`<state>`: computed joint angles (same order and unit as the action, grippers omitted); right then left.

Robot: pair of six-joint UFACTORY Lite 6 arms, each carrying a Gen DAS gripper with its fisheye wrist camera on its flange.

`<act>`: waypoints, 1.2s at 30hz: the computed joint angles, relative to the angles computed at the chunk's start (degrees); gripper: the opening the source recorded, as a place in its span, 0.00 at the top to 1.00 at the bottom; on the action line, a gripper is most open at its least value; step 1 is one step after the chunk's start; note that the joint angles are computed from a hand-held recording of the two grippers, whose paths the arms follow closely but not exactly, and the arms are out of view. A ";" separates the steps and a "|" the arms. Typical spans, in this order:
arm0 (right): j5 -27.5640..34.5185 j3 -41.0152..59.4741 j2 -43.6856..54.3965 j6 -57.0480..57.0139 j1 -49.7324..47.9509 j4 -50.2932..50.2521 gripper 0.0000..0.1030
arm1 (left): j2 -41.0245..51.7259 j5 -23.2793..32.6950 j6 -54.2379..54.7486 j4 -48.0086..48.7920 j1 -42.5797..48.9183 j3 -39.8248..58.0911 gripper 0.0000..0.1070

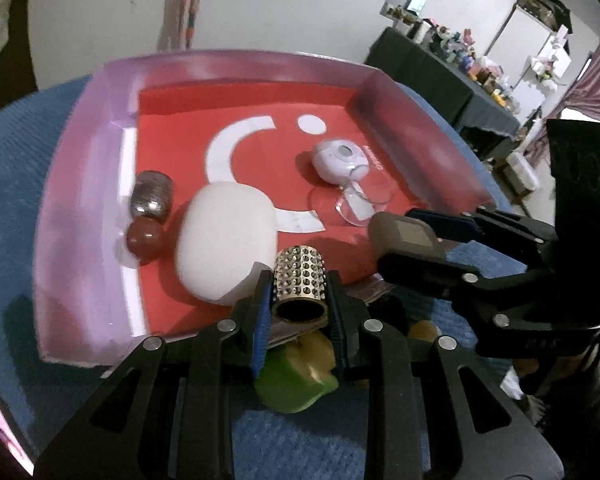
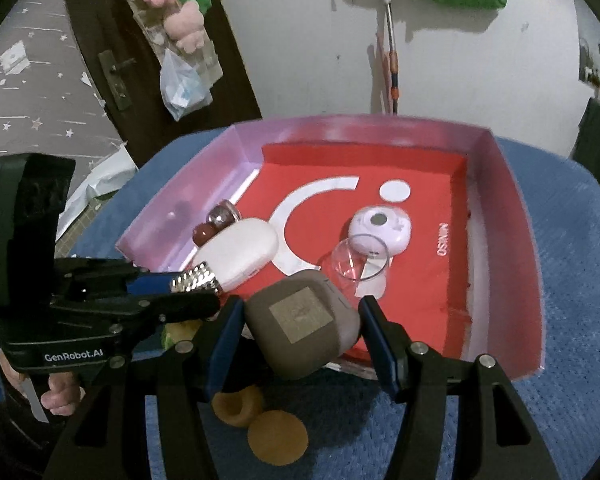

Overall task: Organize rigid objects
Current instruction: 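Carry the metal cylinder over the box with left tool while right tool carries the brown case, then lower the metal cylinder beside the white oval with left tool while right tool lowers the brown case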

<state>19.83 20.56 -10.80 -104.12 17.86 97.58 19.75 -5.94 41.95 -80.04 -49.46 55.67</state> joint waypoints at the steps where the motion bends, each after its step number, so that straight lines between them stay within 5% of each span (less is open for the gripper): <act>1: 0.12 0.63 1.29 -0.43 -0.03 0.18 0.40 | 0.47 0.65 -3.60 3.73 0.36 0.37 0.78; 15: -0.97 6.82 13.27 -6.98 -0.41 5.62 0.40 | 4.00 -1.87 -1.41 1.49 2.81 2.43 0.78; 36: -2.78 7.23 18.12 -60.05 4.91 65.27 0.40 | 7.94 -6.14 5.08 -5.57 3.12 5.85 0.78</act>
<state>17.06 27.78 7.32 -164.17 22.77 162.85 27.69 -12.08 47.04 -85.61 -46.34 61.53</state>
